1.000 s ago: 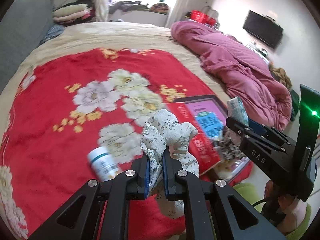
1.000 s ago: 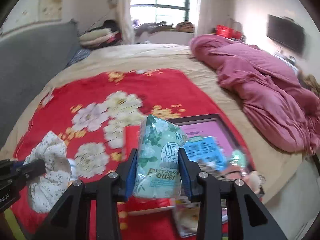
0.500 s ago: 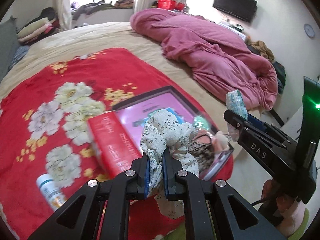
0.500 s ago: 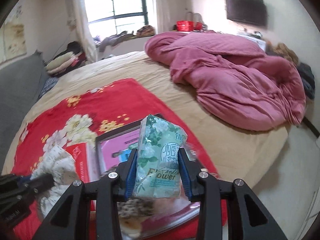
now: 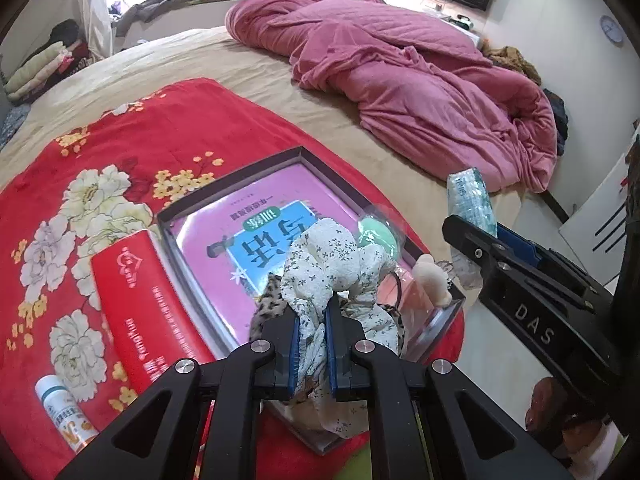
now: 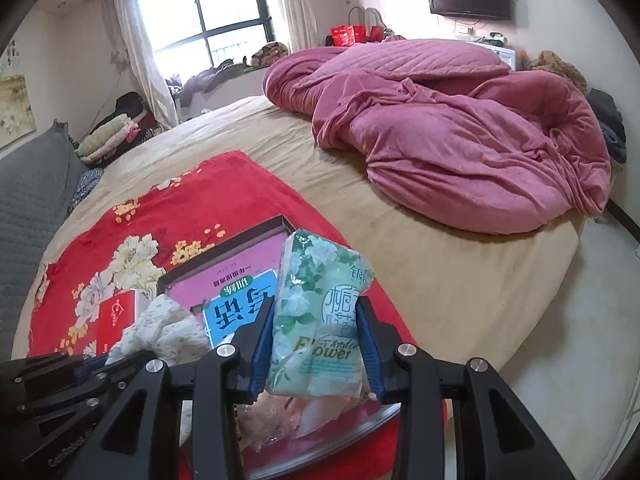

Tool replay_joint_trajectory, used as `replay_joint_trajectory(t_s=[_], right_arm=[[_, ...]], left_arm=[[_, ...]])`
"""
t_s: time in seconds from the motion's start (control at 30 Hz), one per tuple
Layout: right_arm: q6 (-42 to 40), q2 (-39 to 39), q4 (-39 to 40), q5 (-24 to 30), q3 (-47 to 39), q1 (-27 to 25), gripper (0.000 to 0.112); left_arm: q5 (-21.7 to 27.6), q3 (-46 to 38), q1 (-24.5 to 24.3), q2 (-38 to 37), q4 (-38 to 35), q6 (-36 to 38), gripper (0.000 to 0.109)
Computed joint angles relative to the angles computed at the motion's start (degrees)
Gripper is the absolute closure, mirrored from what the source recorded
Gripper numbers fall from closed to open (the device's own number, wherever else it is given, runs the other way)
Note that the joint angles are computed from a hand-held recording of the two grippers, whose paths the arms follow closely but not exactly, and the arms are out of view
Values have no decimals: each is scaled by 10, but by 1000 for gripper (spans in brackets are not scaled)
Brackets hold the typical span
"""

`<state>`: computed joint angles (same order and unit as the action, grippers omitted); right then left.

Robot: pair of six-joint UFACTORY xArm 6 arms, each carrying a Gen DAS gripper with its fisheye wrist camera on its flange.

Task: Organize soft objects
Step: 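Lift the white scrunchie and tissue packet and carry them to the book box, then lower both items into the book box and open both grippers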

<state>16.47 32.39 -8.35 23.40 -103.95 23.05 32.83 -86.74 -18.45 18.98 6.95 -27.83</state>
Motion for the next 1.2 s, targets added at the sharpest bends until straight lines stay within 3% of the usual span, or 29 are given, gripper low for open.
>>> replay_joint_trajectory(t_s=[0.33,0.7,1.2], right_arm=[[-68,55,40,36,-79,4,73],[-146,163,133,140,-223,1,72],[-169,176,155,135,-227,5,69]], left_arm=[[20,-65,0,62,-1,-1,98],[34,-87,15,96,-10,3,95],[16,-62,32,85,-12,-18,95]])
